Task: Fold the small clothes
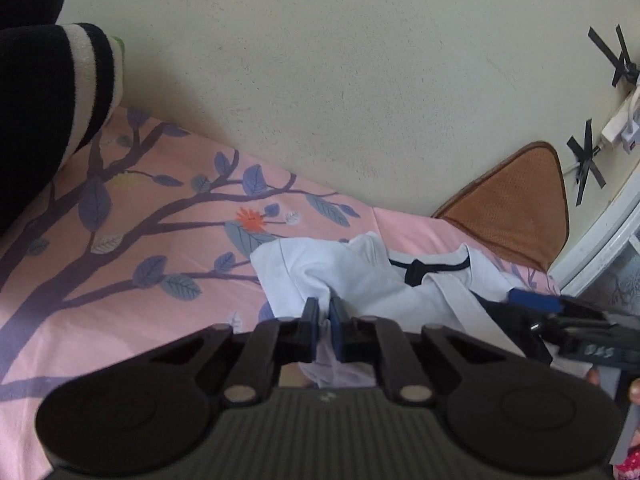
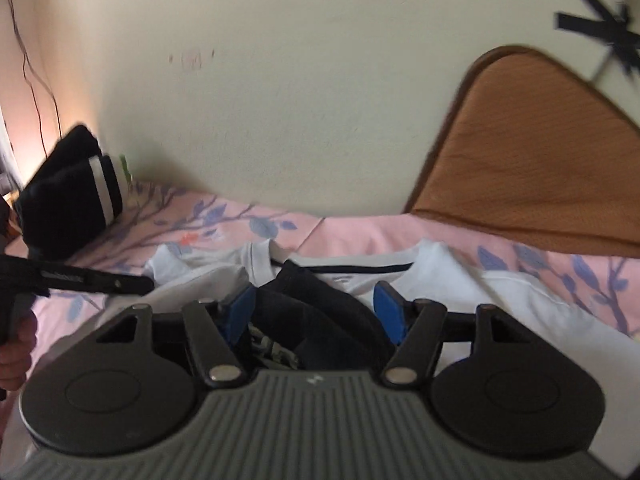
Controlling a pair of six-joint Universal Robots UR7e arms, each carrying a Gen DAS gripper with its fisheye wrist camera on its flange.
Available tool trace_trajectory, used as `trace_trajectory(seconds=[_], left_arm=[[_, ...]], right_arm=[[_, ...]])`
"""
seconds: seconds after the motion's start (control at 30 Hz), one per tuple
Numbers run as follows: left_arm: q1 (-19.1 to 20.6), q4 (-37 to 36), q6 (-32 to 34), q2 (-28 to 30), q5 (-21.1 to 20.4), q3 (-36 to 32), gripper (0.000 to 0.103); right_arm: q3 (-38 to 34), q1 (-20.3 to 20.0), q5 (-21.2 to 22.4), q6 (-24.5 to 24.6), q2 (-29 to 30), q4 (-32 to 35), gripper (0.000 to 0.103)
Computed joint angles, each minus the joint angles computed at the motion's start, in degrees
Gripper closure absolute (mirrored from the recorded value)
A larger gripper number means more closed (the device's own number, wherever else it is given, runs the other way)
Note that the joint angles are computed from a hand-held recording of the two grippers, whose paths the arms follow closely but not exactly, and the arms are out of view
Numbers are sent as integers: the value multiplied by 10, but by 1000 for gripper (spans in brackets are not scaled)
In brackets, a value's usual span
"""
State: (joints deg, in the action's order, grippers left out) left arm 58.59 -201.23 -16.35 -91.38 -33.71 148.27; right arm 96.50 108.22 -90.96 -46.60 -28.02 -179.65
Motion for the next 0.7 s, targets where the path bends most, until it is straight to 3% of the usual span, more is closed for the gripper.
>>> trace_trajectory(seconds=[0.07, 0.1, 0.17, 0.23, 0.3, 0.37, 0.4, 0.53, 0.6, 0.7], left_arm=[[-10, -42, 28, -2, 28, 5, 97], [-13, -76, 49, 0, 38, 6, 97], [-13, -127, 76, -8, 34, 11, 97], [-6, -140, 80, -9, 37, 10, 97], [6, -134, 77, 0, 39, 5, 97], [17, -114, 64, 17, 48, -5, 97], [20, -97, 57, 26, 63, -10, 97], [32, -78, 54, 43, 75, -10, 97], [29, -94, 68, 53, 84, -8, 97], [24, -106, 71, 63, 102, -7, 88]], right_arm=[[-35, 14, -44, -6, 25, 61, 84], [-42, 19, -58, -18, 35, 59, 97], [-16, 11, -15, -9, 20, -15, 97], [18, -22, 91, 84, -17, -90, 97], [49, -59, 155, 181, -39, -200, 97], [70, -88, 146, 234, -52, -276, 97], [77, -101, 136, 244, -57, -282, 97], [77, -122, -14, 238, -59, -245, 93], [86, -142, -16, 259, -63, -231, 93], [109, -152, -3, 268, -66, -275, 93]])
